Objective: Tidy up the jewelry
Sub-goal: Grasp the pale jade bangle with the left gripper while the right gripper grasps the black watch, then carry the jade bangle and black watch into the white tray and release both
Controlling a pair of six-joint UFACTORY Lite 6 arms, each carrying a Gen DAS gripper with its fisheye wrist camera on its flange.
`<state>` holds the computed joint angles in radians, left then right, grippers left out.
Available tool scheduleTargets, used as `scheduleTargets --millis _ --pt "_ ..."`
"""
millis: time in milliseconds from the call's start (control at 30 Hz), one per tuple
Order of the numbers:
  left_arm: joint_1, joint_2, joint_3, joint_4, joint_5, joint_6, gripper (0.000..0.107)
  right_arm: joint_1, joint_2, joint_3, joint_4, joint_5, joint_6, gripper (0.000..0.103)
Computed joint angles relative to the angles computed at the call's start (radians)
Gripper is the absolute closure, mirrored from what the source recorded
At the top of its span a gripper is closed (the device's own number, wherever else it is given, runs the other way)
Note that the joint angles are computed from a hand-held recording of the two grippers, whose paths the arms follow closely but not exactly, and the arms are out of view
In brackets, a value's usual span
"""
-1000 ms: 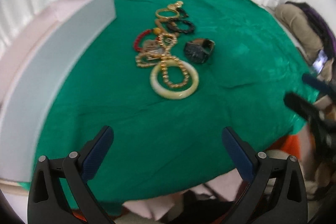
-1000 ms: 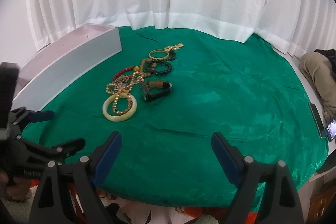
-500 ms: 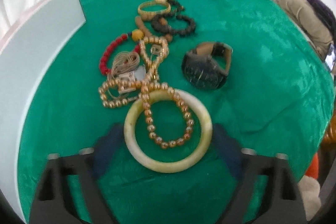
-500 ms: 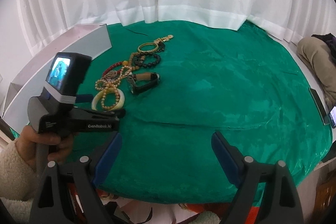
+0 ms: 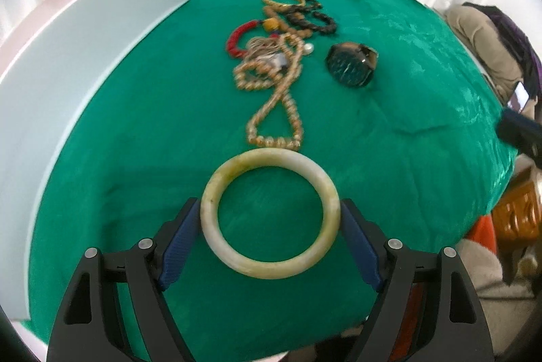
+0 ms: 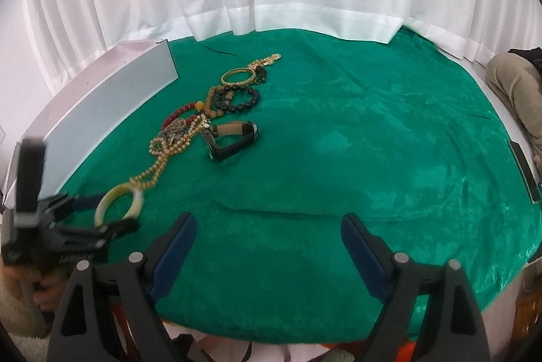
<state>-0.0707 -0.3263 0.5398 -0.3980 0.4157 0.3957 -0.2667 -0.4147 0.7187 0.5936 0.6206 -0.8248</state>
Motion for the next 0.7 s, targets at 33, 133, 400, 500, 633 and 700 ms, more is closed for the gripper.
scheduleTargets --millis 33,133,400,500,633,700 --pt "0.025 -0.028 -0.022 -0.021 0.011 0.031 0.025 0.011 0.017 0.01 0.006 -0.002 -0.004 0.014" --pt "0.107 -0.084 -0.062 -0.097 0.047 0.131 0.025 0.07 0.074 0.042 0.027 -0.026 -0.036 0.014" --pt "0.22 -0.049 -0.05 -0.181 0.027 0.238 0.025 0.275 0.608 0.495 0.018 0.057 -0.116 0.015" --pt "0.243 -0.029 -0.036 -0.203 0.017 0.269 0.025 0.342 0.79 0.683 -0.109 0.081 0.01 0.035" --pt "0.293 -0.014 0.011 -0.209 0.066 0.266 0.025 0.371 0.953 0.858 -0.231 0.169 0.153 0.091" --pt "0.347 -0.035 0.046 -0.226 0.13 0.287 0.025 0.365 0.919 0.858 -0.217 0.196 0.162 0.092"
